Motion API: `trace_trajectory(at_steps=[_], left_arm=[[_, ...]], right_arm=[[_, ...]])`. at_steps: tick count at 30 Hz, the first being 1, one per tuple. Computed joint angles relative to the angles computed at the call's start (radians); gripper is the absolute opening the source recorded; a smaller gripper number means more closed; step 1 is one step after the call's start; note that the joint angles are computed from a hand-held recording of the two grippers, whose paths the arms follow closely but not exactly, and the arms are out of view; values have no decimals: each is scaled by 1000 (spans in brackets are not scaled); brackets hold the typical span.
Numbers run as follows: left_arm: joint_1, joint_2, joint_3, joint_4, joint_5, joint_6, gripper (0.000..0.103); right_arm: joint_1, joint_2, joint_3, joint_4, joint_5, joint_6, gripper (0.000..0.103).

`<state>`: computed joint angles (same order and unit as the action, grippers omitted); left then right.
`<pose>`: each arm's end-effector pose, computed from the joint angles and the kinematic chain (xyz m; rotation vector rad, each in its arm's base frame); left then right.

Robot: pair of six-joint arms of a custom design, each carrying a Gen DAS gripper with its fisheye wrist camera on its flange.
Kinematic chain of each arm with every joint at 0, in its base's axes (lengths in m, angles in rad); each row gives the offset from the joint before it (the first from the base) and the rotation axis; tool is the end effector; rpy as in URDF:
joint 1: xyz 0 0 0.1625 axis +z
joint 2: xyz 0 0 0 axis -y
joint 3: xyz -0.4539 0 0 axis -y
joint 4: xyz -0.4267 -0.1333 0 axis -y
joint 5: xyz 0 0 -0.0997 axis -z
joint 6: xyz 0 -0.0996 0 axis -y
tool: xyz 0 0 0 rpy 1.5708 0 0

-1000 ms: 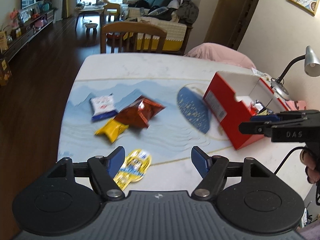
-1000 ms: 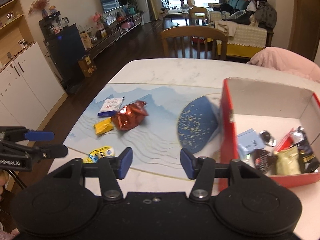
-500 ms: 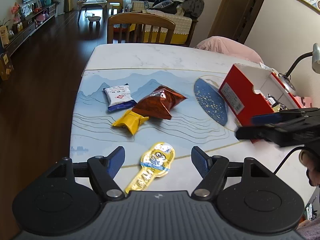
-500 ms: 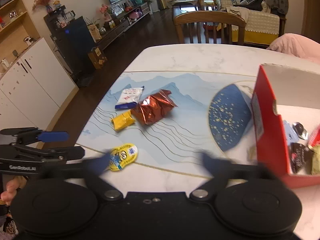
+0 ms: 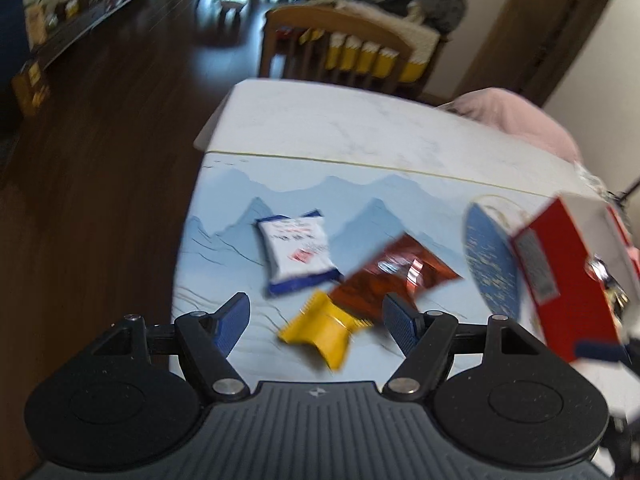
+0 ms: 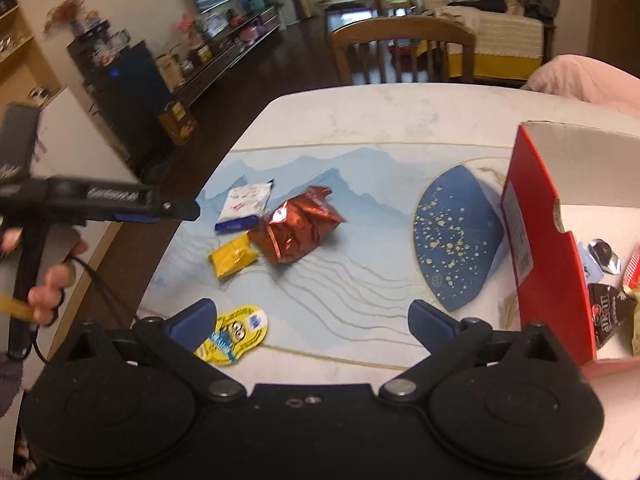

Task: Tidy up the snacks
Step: 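Grasp the white milk candy bag with the left gripper while the right grasps the Minions lollipop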

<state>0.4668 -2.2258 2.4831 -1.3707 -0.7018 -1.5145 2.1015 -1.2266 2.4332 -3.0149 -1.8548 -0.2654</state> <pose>-0.0819 -0.2757 0.3122 -0.2294 2.3421 -0.9081 0.3058 -0.3128 0.1216 1.0659 -2.6610 0.3932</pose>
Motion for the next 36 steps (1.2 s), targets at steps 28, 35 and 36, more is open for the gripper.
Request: trace_trajectory(at_steps=[28,35,36], left_arm=[[459,426,-118,-482,-10,278,57],[438,381,-89,-485,-3,262,48],[434,361,-80,-489,-6,263,48]], right_arm=[[47,82,-18,24,-60,79,101],[49,100,-31,57,-62,110,101],[52,102,-32,59,-61,112,101]])
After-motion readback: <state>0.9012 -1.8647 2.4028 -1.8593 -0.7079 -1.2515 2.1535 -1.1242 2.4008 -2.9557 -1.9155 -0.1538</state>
